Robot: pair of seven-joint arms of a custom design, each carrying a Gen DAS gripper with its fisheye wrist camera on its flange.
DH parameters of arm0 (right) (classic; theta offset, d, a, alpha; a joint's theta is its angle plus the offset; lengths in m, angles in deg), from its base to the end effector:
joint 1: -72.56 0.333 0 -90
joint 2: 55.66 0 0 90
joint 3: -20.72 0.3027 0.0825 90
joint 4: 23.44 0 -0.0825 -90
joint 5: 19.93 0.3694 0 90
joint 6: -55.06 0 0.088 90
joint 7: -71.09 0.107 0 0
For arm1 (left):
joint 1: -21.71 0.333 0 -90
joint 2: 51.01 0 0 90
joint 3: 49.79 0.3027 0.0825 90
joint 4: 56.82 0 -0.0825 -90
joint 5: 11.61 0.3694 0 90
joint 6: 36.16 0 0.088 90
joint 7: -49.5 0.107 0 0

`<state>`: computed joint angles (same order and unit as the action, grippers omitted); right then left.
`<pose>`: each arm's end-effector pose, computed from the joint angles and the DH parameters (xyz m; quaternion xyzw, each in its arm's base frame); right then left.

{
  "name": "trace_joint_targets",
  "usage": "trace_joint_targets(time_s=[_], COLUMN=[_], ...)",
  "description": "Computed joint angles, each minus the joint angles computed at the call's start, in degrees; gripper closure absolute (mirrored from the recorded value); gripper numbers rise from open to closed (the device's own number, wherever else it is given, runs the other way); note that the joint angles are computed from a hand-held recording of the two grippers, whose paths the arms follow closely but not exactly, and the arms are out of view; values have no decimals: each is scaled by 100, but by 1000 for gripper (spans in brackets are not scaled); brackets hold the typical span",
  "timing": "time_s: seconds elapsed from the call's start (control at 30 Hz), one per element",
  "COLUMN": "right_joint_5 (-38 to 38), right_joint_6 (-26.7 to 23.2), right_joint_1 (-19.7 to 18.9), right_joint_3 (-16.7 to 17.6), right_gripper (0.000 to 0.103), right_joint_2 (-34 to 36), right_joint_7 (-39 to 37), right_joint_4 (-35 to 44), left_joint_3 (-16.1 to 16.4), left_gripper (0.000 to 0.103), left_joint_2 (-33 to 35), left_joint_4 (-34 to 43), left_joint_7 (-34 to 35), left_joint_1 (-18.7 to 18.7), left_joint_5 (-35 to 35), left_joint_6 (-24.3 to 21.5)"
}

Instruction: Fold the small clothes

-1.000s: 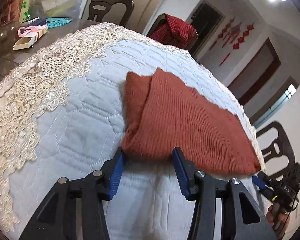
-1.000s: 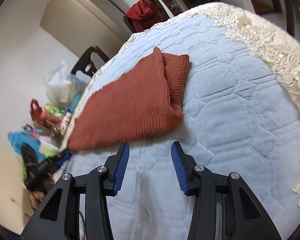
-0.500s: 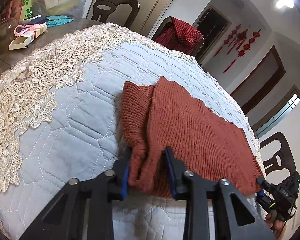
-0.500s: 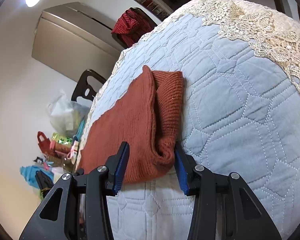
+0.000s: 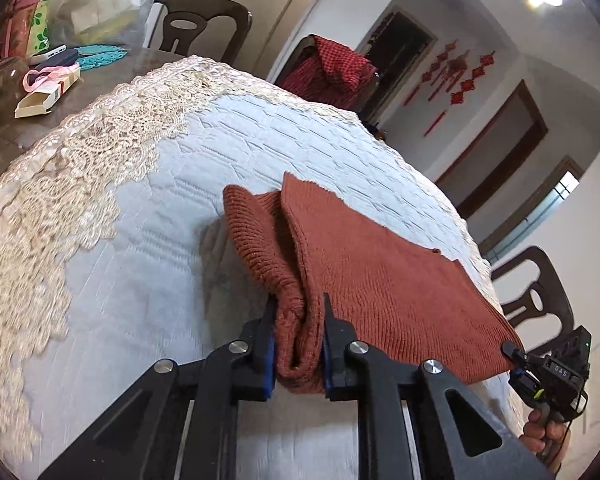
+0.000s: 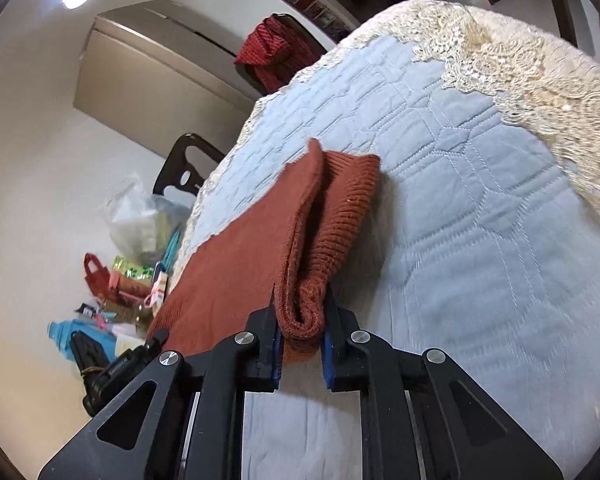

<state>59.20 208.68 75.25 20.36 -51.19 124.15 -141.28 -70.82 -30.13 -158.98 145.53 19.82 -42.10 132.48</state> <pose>0.5801 -0.0071 0.4335 -0.4682 0.7455 0.0138 0.4742 0.6406 -0.2029 0.4445 -0.6575 0.6235 -0.4189 0.0587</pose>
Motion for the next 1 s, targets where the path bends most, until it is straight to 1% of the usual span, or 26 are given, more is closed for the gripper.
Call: trace_joint_targets(time_s=[0.07, 0.1, 0.2, 0.27, 0.3, 0.37, 0.4, 0.43, 0.47, 0.5, 0.53, 0.6, 0.67, 0.73, 0.77, 0.8, 0.87, 0.9, 0.93, 0.97, 1.0], right_joint_5=[-82, -143, -362, -468, -489, -525, -539, -261, -254, -370, -555, -919, -1219, -1410, -1327, -1114, -999, -1066, -1112, -1286, -1696], right_joint_6=[23, 27, 80, 82, 90, 81, 44, 18, 18, 32, 80, 233, 624, 1091, 1249, 1357, 1295, 1246, 1175, 1110, 1056], right_joint_1=[18, 35, 122, 184, 220, 273, 285, 308, 308, 306, 305, 322, 380, 500, 605, 741, 857, 877, 880, 842, 784], right_joint_3=[-12, -33, -112, -183, -215, -275, -301, -337, -338, -327, -309, -281, -251, -241, -277, -322, -332, -294, -253, -204, -156], right_gripper=[88, 88, 88, 88, 88, 88, 88, 88, 88, 85, 83, 82, 82, 82, 82, 82, 82, 82, 82, 82, 82], right_joint_2=[-280, -419, -827, -1045, -1100, -1081, -1040, -1022, -1028, -1026, -1069, -1180, -1371, -1449, -1435, -1344, -1134, -962, -755, -567, -340], right_joint_7=[11, 56, 249, 394, 426, 437, 473, 251, 226, 289, 389, 529, 553, 530, 360, 47, -220, -257, -346, -263, 80], right_joint_4=[-291, -443, -938, -1252, -1367, -1464, -1462, -1457, -1453, -1431, -1444, -1488, -1589, -1602, -1554, -1395, -1133, -961, -776, -628, -476], left_joint_3=[-287, -369, -485, -489, -457, -318, -310, -211, -61, 92, 187, 409, 536, 460, 406, 390, 175, 286, 484, 482, 595], left_gripper=[85, 85, 85, 84, 84, 84, 83, 80, 78, 78, 77, 74, 70, 68, 68, 68, 67, 67, 67, 68, 67], left_joint_2=[-258, -364, -749, -929, -960, -958, -965, -983, -1010, -1053, -1116, -1253, -1303, -1235, -1179, -1078, -806, -653, -490, -355, -166], left_joint_4=[-355, -492, -994, -1247, -1312, -1383, -1381, -1377, -1387, -1418, -1468, -1617, -1653, -1512, -1414, -1263, -888, -733, -571, -434, -240], left_joint_7=[355, 525, 1078, 1349, 1450, 1484, 1667, 1621, 1443, 1257, 1216, 921, 688, 806, 883, 861, 1206, 995, 608, 591, 472], left_joint_1=[255, 328, 432, 449, 415, 273, 260, 173, 44, -100, -191, -393, -485, -451, -419, -440, -348, -495, -697, -718, -824], left_joint_5=[-396, -608, -1310, -1781, -1919, -1970, -2172, -2100, -1878, -1639, -1505, -1014, -645, -583, -570, -453, -499, -152, 349, 488, 711], left_joint_6=[44, 31, -24, -122, -146, -142, -141, -168, -162, -102, -31, 239, 461, 625, 632, 599, 499, 518, 498, 451, 359])
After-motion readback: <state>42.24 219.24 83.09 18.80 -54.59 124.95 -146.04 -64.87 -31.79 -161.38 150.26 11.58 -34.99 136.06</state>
